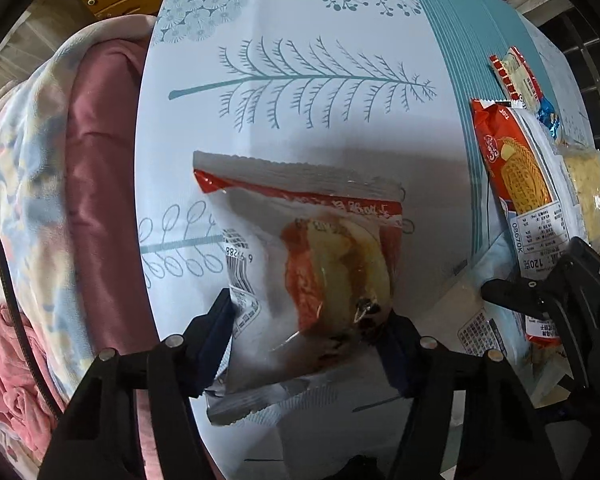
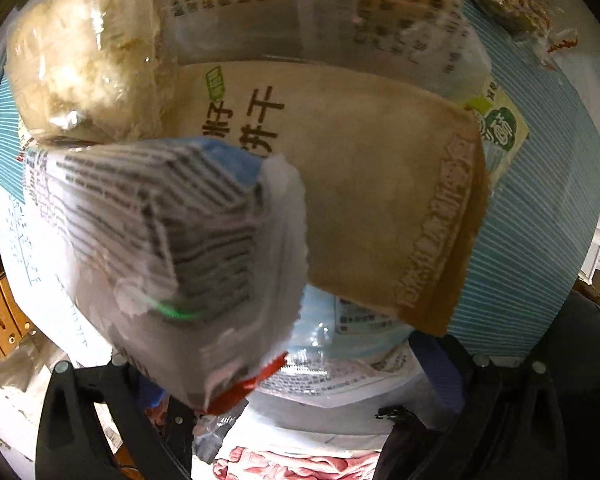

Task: Organize snacks
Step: 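Lift both bags and carry them toward the white tray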

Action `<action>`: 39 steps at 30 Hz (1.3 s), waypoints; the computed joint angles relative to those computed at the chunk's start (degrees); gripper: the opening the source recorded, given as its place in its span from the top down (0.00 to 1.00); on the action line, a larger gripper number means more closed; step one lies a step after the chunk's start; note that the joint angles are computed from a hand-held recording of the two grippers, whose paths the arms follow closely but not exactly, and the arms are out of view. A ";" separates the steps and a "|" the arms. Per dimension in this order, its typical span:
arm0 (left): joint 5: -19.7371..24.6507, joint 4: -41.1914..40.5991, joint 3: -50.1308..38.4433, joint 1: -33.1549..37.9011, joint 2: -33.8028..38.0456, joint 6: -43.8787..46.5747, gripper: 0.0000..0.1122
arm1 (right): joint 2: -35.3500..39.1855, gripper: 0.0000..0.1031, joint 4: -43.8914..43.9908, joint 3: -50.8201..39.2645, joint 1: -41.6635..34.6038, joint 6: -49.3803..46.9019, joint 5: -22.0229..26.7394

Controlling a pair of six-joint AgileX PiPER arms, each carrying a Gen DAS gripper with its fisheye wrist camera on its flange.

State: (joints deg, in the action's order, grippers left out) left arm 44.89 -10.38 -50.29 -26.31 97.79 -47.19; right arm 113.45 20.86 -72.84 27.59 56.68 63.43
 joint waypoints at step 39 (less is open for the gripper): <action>2.19 3.54 10.40 -14.89 -18.95 -19.54 0.56 | -5.84 0.08 8.85 13.69 -2.94 -14.80 -2.14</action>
State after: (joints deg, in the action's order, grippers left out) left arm 47.08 -6.84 -39.89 -41.20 78.84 -66.73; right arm 107.60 29.70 -59.15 24.65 41.87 61.29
